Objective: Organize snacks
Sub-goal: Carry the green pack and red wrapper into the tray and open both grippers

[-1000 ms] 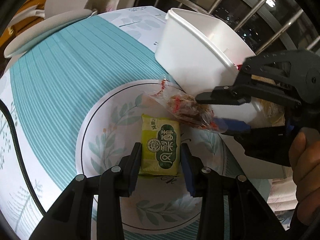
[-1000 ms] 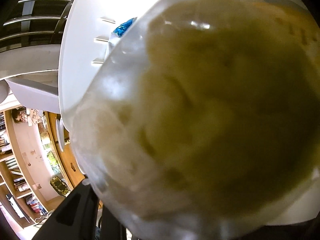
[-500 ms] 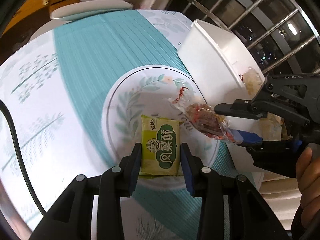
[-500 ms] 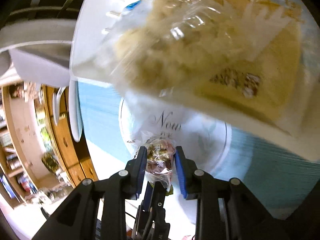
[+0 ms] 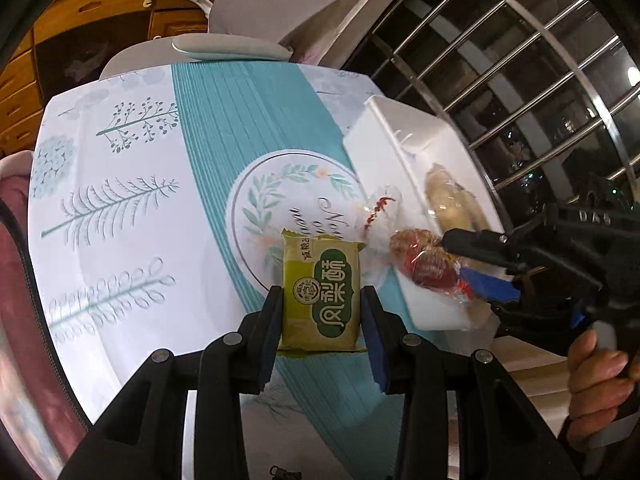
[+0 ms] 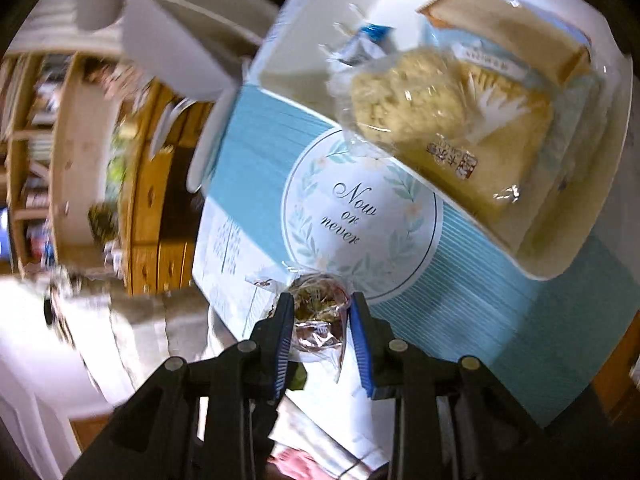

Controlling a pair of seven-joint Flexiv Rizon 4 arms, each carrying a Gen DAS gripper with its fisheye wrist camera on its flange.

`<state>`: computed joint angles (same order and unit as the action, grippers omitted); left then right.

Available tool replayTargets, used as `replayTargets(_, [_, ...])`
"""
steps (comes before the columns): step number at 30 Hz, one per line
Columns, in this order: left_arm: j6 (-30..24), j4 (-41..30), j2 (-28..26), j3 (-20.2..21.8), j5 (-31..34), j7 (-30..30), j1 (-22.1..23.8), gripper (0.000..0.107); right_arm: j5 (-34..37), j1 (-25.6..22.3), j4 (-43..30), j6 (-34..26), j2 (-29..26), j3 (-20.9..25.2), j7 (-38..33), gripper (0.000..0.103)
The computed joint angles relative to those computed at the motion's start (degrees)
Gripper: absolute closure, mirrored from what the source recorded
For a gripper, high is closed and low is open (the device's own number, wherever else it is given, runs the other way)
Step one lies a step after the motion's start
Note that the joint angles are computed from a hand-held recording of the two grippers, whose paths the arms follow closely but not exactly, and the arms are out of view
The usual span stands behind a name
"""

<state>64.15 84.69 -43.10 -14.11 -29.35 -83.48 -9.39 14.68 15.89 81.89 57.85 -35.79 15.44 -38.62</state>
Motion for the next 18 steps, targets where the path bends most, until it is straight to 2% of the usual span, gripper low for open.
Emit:
replayTargets(5, [2.0,3.1,3.2,-0.4,-0.1,-1.0,-1.1,0.07,0.6,-2.6,5.3,2.6,4.3,0.9,-6.7,0.075])
replayTargets(9, [1.2,1.8,3.9,1.6,1.9,-4.4,-3.6,0.07,2.4,-5.8,6.1,1.9,6.0,1.7,-12.8,0.075])
replayTargets(13, [0.4,-1.8,3.4,4.6,5.3,-10.6,-7.0,0.07,2.7,-7.9,5.6,-0.5,7.2,1.0,-19.4,0.075])
replayTargets(18, [-1.5,-7.7,1.1,8.0,8.9,-22.7,-10.9,0.07,2.2,-10.3,4.2,-5.1,8.2,-0.7,-27.9,0.075])
